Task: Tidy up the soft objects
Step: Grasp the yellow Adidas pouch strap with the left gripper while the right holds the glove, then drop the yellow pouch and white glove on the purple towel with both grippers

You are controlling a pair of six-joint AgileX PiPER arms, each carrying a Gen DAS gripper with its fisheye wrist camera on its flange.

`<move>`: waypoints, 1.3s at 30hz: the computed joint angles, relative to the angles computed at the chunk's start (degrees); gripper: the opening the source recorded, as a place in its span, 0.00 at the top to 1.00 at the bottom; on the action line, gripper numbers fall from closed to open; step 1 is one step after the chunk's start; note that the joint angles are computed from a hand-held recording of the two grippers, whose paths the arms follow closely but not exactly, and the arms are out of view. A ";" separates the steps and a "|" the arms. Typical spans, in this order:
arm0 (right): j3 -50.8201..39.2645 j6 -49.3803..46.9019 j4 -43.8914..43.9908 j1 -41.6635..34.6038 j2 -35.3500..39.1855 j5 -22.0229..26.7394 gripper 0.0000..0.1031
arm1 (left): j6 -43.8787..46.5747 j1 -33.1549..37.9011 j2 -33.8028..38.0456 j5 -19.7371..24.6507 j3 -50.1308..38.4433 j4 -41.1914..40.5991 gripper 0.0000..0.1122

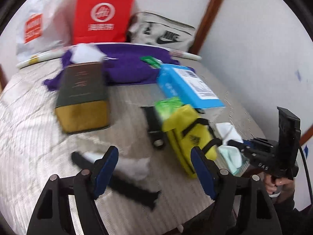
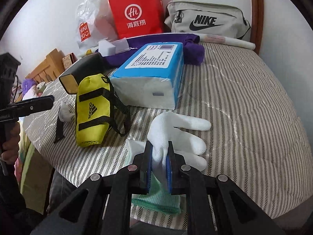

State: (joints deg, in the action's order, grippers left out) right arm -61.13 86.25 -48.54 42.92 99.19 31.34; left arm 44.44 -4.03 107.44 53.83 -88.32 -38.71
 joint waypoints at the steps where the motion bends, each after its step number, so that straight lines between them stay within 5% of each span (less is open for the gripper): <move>1: -0.39 -0.47 0.38 -0.14 0.25 -0.05 0.88 | -0.22 -1.15 0.46 -0.14 -0.49 0.42 0.39; 12: -0.68 -1.32 1.22 -1.24 0.92 -2.33 0.88 | -4.43 -6.14 8.18 1.83 -6.46 -1.03 0.63; 17: -1.63 -2.40 1.73 -1.94 1.83 -3.37 0.88 | -2.04 -3.99 8.53 3.08 -6.55 -5.43 0.87; 39: -4.46 -3.81 1.71 0.41 1.05 1.28 0.88 | 3.62 11.97 -0.17 4.42 -0.71 -13.17 0.92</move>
State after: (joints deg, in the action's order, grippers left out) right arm -65.59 82.44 -46.83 43.34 100.24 32.62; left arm 48.07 7.94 107.27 58.25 -89.03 -51.89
